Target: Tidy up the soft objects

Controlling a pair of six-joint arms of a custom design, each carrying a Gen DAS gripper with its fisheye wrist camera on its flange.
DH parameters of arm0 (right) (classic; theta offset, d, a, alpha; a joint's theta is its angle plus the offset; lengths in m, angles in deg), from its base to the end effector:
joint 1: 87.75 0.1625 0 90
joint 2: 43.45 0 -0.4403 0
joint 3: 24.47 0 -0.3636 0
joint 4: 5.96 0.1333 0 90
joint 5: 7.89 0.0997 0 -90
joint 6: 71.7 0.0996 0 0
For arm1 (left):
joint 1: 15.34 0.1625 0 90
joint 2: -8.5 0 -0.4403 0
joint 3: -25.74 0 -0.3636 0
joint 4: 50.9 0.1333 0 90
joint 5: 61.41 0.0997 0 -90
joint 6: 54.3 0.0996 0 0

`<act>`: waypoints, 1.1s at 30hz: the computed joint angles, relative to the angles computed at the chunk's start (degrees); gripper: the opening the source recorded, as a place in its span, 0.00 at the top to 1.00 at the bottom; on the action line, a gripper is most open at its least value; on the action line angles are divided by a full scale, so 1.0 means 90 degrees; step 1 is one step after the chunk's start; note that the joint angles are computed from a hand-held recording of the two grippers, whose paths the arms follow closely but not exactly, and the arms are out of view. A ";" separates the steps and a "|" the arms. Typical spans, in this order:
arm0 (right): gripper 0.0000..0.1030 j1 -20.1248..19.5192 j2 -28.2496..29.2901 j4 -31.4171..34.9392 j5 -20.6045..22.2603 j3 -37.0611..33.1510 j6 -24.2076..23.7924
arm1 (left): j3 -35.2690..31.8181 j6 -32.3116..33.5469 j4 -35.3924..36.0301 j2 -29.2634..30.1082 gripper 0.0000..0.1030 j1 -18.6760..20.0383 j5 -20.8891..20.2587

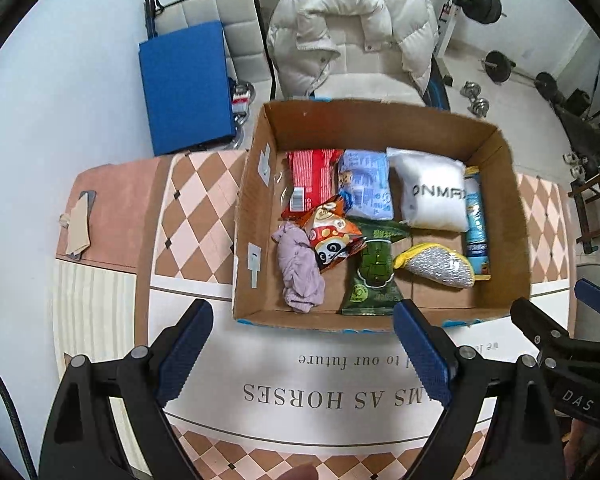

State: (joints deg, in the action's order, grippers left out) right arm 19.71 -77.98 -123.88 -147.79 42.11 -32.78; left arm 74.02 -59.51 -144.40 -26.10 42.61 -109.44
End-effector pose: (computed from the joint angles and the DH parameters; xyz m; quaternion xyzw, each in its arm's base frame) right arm 0.2842 -0.7133 0.1480 -0.1538 -0.8931 0.1703 0.3870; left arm -0.2555 -0.7848 0.2360 0.2467 0.8972 -0.0355 0.3645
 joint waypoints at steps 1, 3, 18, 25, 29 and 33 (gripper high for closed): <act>0.00 0.0061 -0.0064 -0.0057 -0.0050 0.0078 0.0043 | 0.0107 0.0032 -0.0104 -0.0097 0.10 -0.0039 -0.0023; 0.00 0.0170 -0.0153 -0.0134 -0.0127 0.0170 0.0072 | 0.0321 0.0079 -0.0290 -0.0287 0.10 -0.0111 -0.0060; 0.00 0.1565 -0.1072 -0.0324 -0.1050 0.1302 0.0954 | 0.2569 0.0427 -0.1812 -0.2279 0.10 -0.0983 -0.0078; 0.00 0.2167 -0.1337 0.0268 -0.1507 0.1444 0.1743 | 0.3011 0.0286 -0.1863 -0.2855 0.10 -0.1229 -0.0139; 0.00 0.2466 -0.1400 0.0869 -0.1733 0.1361 0.2268 | 0.3211 0.0305 -0.1825 -0.3094 0.10 -0.1333 -0.0156; 0.00 0.2736 -0.1393 0.1346 -0.1838 0.1206 0.2629 | 0.3352 0.0210 -0.1808 -0.3297 0.10 -0.1412 -0.0131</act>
